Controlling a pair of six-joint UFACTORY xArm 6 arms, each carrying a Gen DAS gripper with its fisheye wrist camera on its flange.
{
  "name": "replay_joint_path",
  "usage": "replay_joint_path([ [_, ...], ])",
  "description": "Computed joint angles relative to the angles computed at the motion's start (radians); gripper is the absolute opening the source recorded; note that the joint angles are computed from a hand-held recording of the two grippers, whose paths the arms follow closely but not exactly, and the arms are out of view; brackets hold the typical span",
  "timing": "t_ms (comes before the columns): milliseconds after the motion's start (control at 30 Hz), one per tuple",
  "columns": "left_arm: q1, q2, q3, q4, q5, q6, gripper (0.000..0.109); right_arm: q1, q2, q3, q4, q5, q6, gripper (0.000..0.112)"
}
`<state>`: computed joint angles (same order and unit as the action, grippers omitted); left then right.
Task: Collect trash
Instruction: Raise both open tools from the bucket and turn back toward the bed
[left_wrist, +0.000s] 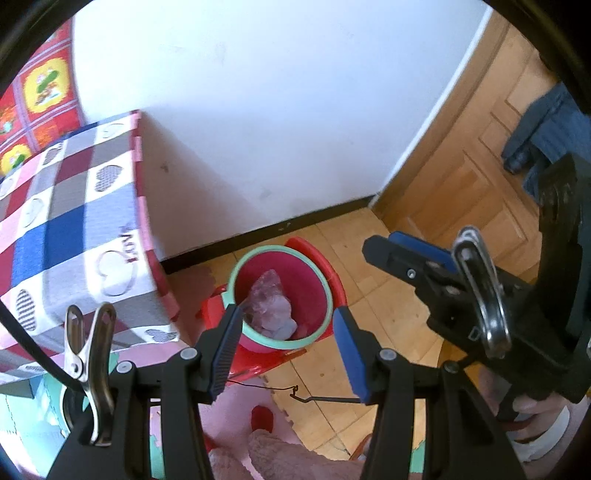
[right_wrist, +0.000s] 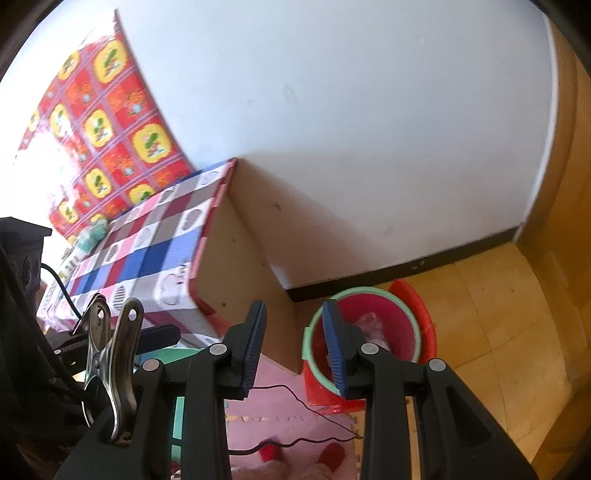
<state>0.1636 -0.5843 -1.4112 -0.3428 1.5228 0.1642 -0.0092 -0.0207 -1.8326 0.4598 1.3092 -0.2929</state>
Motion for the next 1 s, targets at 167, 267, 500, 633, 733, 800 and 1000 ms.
replay_joint_path([
  [167,0.109,0.015,-0.069,-0.023,0.055,0.047,0.054,0.041,0.023,-0.053,0.02,0.018,0.012,0.033],
  [267,0.204,0.028,-0.112,-0.072,0.097,0.092,0.054,0.07,0.05,-0.103,0.032,0.045,0.042,0.033],
  [500,0.439,0.088,-0.24,-0.174,0.203,0.193,0.054,0.169,0.062,-0.145,0.007,0.03,0.087,0.037],
  [633,0.564,0.132,-0.323,-0.222,0.262,0.249,0.054,0.23,0.071,-0.177,-0.009,0.022,0.121,0.04],
  [733,0.665,0.164,-0.368,-0.251,0.3,0.287,0.054,0.273,0.071,-0.187,-0.023,0.01,0.141,0.041],
  [800,0.74,0.184,-0.391,-0.272,0.332,0.315,0.054,0.315,0.068,-0.187,-0.042,-0.003,0.16,0.041],
  [1000,0.926,0.268,-0.489,-0.31,0.416,0.397,0.054,0.429,0.059,-0.176,-0.082,-0.026,0.216,0.041],
])
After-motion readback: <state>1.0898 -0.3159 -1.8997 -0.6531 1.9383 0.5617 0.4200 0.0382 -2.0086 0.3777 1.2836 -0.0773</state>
